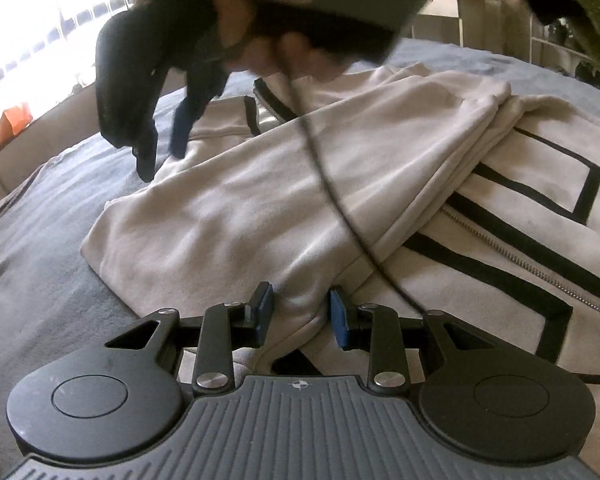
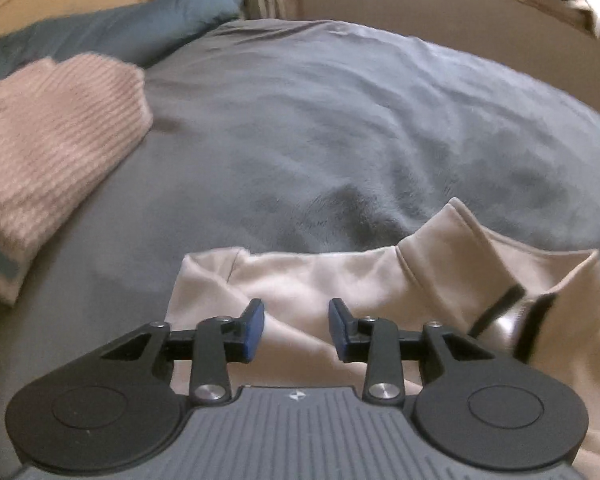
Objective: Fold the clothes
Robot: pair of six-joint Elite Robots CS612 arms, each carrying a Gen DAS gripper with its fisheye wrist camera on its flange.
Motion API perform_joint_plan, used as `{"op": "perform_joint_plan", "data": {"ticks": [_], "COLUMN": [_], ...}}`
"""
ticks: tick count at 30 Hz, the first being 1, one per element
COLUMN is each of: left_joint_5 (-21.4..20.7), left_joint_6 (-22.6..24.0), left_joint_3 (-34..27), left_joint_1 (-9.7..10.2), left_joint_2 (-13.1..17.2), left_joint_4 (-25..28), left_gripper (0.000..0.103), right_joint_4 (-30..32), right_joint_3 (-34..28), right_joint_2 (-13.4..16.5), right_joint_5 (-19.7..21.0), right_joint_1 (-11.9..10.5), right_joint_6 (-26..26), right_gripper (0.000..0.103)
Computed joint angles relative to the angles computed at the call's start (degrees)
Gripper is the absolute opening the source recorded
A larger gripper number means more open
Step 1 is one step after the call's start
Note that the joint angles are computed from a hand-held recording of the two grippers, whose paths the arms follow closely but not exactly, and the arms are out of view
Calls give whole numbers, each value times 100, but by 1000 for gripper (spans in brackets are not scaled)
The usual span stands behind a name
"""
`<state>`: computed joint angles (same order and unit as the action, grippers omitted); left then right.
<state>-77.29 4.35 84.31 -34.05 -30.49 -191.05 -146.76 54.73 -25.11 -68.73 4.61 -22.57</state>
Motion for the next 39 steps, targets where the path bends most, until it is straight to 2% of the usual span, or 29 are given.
{"op": "perform_joint_plan", "data": {"ticks": [1, 3, 7, 9, 13, 15, 18, 19, 20, 23, 25, 26, 29, 32, 36, 39], "left_joint_5": [12, 24, -11, -28, -59, -75, -105, -120, -129, -146, -159, -142, -102, -74, 14, 87], "left_joint_6": [3, -15, -55, -63, -66, -64, -58, -55, -18, 26, -23, -39, -49, -74, -136, -190], "left_joint_3": [-2, -10, -23, -27, -16, -8, -3, -3, -2, 7, 4, 4, -8, -29, -45, -40], "left_joint_1": [-3, -7, 5, 9, 20, 26, 35, 39, 42, 49, 54, 50, 40, 32, 12, -7], "left_joint_2": [2, 6, 21, 30, 29, 25, 16, 12, 5, -14, -25, -31, -41, -51, -74, -93], "left_joint_4": [0, 5, -16, -45, -75, -86, -75, -65, -52, -23, 18, 35, 105, 195, 334, 405], "left_gripper": [30, 30, 30, 30, 30, 30, 30, 30, 31, 33, 33, 33, 33, 34, 34, 35], "right_joint_4": [66, 327, 999, 1107, 802, 661, 31, -291, -569, -1342, -1588, -1816, -2133, -2002, -1866, -1954], "right_joint_3": [-92, -211, -640, -833, -1160, -1318, -1240, -1091, -924, -133, 319, 631, 1332, 1919, 2445, 2708], "right_joint_2": [50, 95, 293, 413, 644, 742, 726, 647, 552, 91, -199, -388, -843, -1195, -1306, -1251], "right_joint_5": [-5, -75, -462, -620, -790, -775, -983, -1077, -1008, -564, -305, -331, -353, -90, -120, -565], "right_joint_1": [11, 38, 172, 221, 278, 270, 244, 218, 158, -120, -314, -409, -657, -871, -930, -903], "right_joint_6": [135, 56, -283, -219, 357, 815, 1122, 1165, 1204, 1206, 977, 893, 935, 964, 557, 324], "right_gripper": [29, 27, 27, 27, 26, 26, 28, 28, 29, 44, 45, 45, 46, 46, 44, 44]}}
